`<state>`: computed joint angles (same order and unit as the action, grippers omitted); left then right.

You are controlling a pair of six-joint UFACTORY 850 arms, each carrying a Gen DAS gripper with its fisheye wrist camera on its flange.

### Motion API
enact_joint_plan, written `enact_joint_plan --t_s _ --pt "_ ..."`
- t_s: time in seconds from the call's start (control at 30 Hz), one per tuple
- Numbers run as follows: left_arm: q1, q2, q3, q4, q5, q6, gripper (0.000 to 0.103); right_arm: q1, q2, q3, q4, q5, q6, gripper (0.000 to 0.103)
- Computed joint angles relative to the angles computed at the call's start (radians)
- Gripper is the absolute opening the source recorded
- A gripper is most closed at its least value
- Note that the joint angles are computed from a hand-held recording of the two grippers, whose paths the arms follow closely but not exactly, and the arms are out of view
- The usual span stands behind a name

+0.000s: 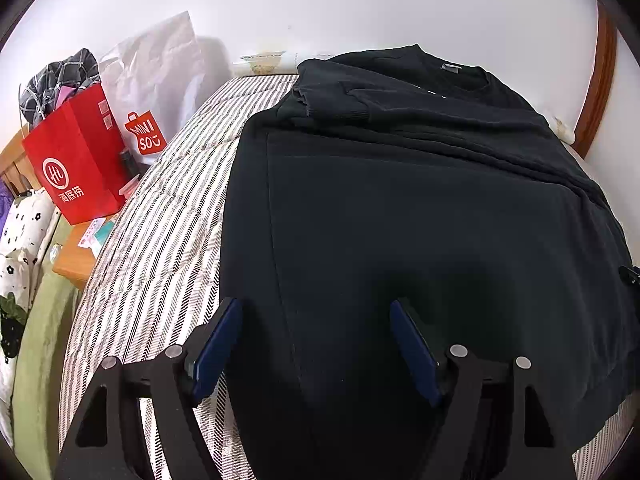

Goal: Fold small clothes

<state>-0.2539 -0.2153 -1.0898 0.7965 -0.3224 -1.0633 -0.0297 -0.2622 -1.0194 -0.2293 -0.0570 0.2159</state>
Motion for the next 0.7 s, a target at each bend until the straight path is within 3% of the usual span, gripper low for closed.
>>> enact_joint_plan --t_s 0.2,0.33,0.7 --pt "-0.001 0.000 0.001 -0.003 0.004 -0.001 0.075 -0.007 -0.002 -0.003 0.228 -0.006 -0.218 0.074" --pt "-0.001 -0.001 0.000 -0.002 0.003 -0.002 0.075 -0.004 -0.001 -0.001 0.165 -0.005 -0.150 0.074" --pt "-0.001 0.000 0.000 -0.008 0.002 0.005 0.076 -0.006 -0.002 -0.003 0.220 -0.006 -0.205 0.074"
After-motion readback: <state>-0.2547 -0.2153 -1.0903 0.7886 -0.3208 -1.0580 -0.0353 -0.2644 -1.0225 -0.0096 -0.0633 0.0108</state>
